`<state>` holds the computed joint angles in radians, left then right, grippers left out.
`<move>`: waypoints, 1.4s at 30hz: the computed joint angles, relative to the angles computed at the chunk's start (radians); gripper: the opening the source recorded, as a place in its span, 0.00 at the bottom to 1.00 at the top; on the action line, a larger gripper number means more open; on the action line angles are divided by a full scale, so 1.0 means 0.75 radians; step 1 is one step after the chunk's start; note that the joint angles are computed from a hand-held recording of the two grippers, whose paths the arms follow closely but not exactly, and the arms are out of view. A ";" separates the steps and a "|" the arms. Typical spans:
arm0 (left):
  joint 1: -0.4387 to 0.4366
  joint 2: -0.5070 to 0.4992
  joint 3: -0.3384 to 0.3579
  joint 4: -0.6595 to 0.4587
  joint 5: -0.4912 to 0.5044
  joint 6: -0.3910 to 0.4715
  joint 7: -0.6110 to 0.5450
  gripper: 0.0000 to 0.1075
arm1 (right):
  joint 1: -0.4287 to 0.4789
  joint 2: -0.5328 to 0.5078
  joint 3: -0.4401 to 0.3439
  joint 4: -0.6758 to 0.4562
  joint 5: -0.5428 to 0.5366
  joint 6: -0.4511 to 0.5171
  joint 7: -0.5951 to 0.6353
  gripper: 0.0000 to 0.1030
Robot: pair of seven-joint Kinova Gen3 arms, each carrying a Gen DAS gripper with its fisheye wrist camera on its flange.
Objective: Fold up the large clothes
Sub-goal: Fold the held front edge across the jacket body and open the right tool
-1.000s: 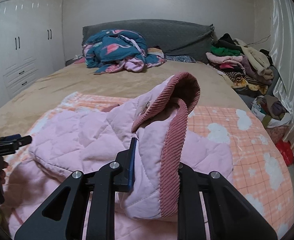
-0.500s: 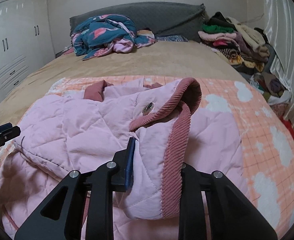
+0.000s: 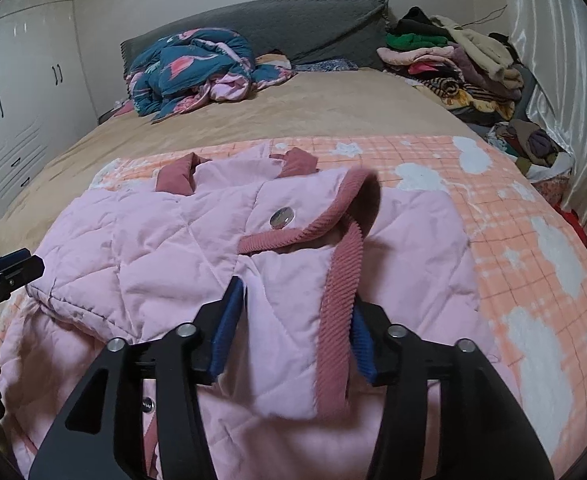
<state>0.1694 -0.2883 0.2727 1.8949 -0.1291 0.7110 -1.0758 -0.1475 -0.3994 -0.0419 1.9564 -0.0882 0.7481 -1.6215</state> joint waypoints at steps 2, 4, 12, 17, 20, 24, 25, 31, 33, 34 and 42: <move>0.009 0.002 -0.001 0.000 0.009 -0.009 -0.005 0.87 | 0.006 -0.022 0.012 0.002 -0.003 0.004 -0.003 0.56; 0.018 0.014 0.005 -0.003 0.012 -0.009 -0.011 0.87 | 0.017 -0.041 0.014 -0.002 0.003 0.004 -0.010 0.60; 0.063 0.075 -0.064 -0.001 0.072 0.033 -0.046 0.87 | -0.004 -0.025 -0.024 -0.070 0.000 0.013 -0.013 0.72; 0.069 0.089 -0.110 0.024 0.151 0.019 -0.115 0.87 | -0.035 0.051 -0.112 -0.129 0.034 0.022 -0.043 0.76; 0.069 0.090 -0.120 0.033 0.174 0.018 -0.142 0.87 | -0.034 0.116 -0.173 -0.168 0.096 0.026 -0.098 0.77; 0.068 0.090 -0.142 0.035 0.217 0.023 -0.187 0.87 | -0.054 0.253 -0.206 -0.243 0.182 0.110 -0.167 0.77; 0.067 0.088 -0.147 0.037 0.228 0.023 -0.196 0.87 | -0.060 0.300 -0.212 -0.271 0.213 0.158 -0.193 0.77; 0.050 0.092 -0.129 0.025 0.211 0.042 -0.199 0.87 | -0.126 0.400 -0.159 -0.226 0.252 0.118 -0.259 0.81; 0.054 0.091 -0.144 0.011 0.228 0.069 -0.223 0.87 | -0.138 0.376 -0.162 -0.188 0.286 0.084 -0.299 0.81; 0.054 0.092 -0.146 0.001 0.234 0.082 -0.228 0.87 | -0.142 0.362 -0.163 -0.176 0.287 0.078 -0.319 0.81; 0.039 0.066 -0.148 -0.043 0.258 0.152 -0.210 0.87 | -0.136 0.210 -0.097 -0.114 0.140 0.084 -0.293 0.89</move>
<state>0.1990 -0.2389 0.1614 1.8625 0.0642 0.8253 -1.2331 -0.2497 -0.2418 -0.1145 1.8707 0.0168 0.8111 -1.8415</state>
